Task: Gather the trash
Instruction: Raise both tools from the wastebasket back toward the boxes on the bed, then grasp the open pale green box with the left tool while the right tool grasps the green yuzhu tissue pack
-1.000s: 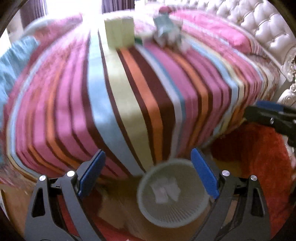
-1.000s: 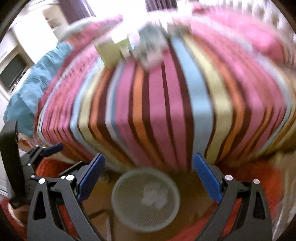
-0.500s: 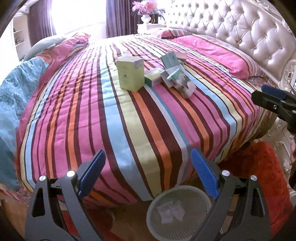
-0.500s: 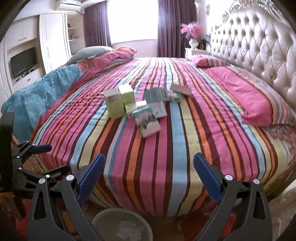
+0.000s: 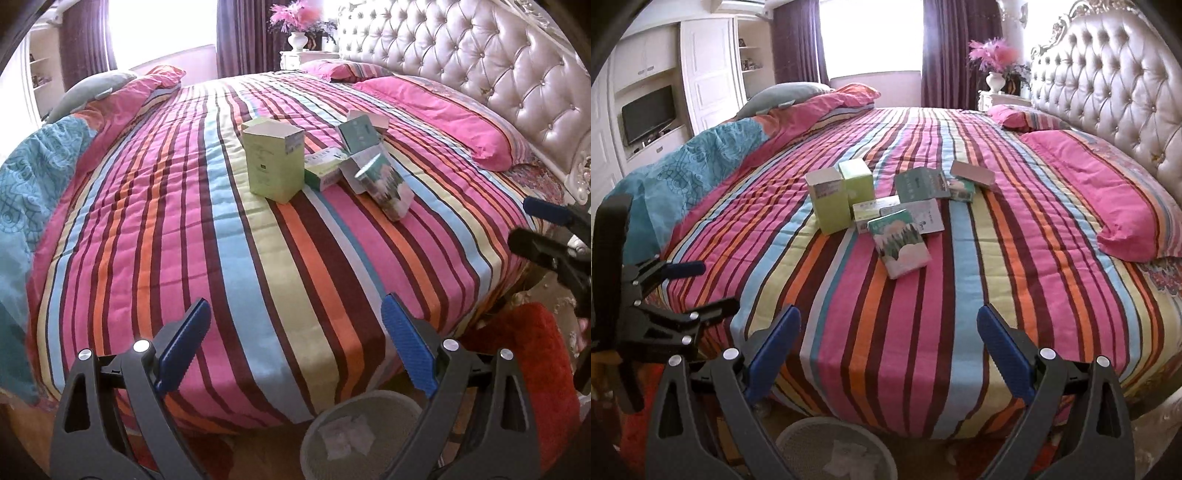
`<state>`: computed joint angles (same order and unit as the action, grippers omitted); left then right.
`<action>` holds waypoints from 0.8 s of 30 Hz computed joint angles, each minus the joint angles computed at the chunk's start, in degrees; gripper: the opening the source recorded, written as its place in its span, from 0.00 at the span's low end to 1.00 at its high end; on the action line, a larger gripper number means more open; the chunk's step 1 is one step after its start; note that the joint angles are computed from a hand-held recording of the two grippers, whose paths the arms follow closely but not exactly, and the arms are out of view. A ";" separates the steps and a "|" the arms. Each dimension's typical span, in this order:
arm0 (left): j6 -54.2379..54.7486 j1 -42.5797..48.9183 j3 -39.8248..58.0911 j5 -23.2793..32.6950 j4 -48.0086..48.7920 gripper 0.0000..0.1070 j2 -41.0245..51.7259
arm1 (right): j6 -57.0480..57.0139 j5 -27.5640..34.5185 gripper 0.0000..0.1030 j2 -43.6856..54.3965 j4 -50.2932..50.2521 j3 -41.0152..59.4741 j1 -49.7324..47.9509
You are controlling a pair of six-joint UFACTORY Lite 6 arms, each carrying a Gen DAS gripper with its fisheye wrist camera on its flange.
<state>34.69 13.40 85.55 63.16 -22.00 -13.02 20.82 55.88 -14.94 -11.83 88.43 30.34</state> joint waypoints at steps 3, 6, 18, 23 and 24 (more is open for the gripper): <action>-0.46 -0.43 2.17 -0.78 -0.23 0.85 3.18 | -1.03 -0.84 0.89 0.92 0.78 0.01 -0.59; -1.35 -1.04 4.07 -1.69 -0.04 0.85 6.34 | -2.99 -1.19 0.89 2.54 2.37 0.38 -1.97; -0.98 -2.19 13.13 -2.73 -1.59 0.85 17.78 | -12.64 -2.91 0.89 10.12 10.36 5.10 -8.13; -1.14 -3.01 21.49 -2.31 -2.22 0.85 24.67 | -16.78 -2.71 0.89 15.34 12.80 9.75 -9.93; -1.17 -3.23 23.70 -1.97 -2.41 0.85 26.44 | -17.67 -2.56 0.89 16.67 13.40 10.89 -10.29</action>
<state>33.53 10.17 109.25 61.19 -24.41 13.42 3.15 53.31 1.73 1.57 99.33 20.06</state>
